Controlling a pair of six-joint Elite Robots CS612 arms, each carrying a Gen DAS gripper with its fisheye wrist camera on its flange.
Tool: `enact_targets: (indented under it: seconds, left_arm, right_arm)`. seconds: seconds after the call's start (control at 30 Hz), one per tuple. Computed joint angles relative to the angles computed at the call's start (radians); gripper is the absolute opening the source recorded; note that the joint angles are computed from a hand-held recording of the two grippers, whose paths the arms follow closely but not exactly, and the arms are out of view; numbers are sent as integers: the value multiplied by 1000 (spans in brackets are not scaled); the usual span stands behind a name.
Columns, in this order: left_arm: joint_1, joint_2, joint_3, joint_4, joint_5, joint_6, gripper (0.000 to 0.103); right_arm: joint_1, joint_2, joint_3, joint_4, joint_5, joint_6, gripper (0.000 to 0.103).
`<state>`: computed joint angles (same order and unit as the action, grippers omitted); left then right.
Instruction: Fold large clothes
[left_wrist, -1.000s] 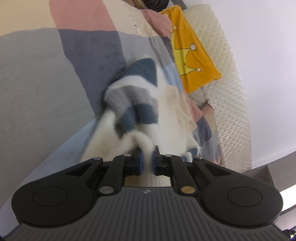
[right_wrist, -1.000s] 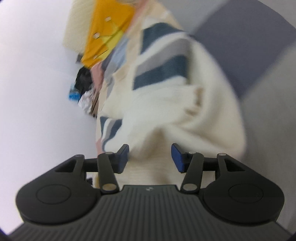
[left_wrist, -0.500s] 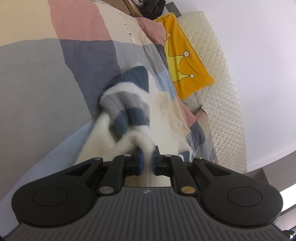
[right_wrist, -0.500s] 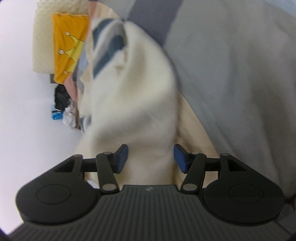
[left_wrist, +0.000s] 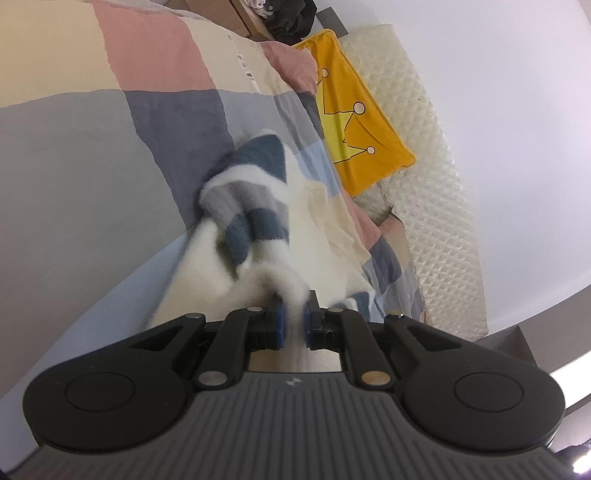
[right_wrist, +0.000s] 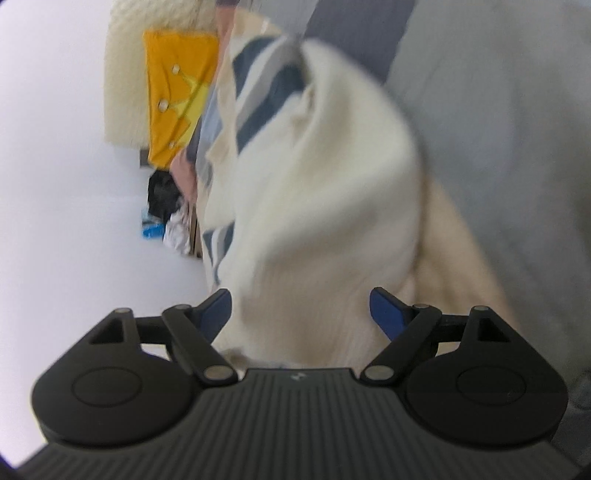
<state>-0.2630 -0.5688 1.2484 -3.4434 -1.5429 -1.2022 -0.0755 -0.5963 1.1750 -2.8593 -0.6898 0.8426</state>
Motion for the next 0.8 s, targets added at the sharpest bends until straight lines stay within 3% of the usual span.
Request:
enact_targets:
  seconds: [0.03, 0.07, 0.1, 0.13, 0.3, 0.4, 0.6, 0.8]
  left_arm:
    - [-1, -5, 8, -2, 0, 2, 12]
    - [-1, -9, 16, -6, -3, 5, 12]
    - [-1, -14, 25, -10, -7, 6, 12]
    - [-2, -20, 35, -11, -11, 1, 12]
    - [-3, -49, 109, -113, -65, -57, 12]
    - [-18, -90, 181, -152, -70, -43, 11]
    - [-57, -166, 306, -240, -30, -54, 11]
    - [-108, -252, 408, -277, 32, 7, 10]
  right_arm:
    - [5, 2, -11, 39, -2, -27, 79]
    - [7, -1, -16, 85, -10, -60, 59]
    - [11, -8, -23, 137, -37, -95, 28]
    - [13, -18, -21, 164, -64, -125, 18]
    - [-6, -60, 19, 58, -60, -190, 12]
    - [-25, -100, 49, 14, -47, -267, 9]
    - [-59, -169, 101, 35, -18, -452, 7]
    - [-86, -223, 158, 31, 31, -525, 7]
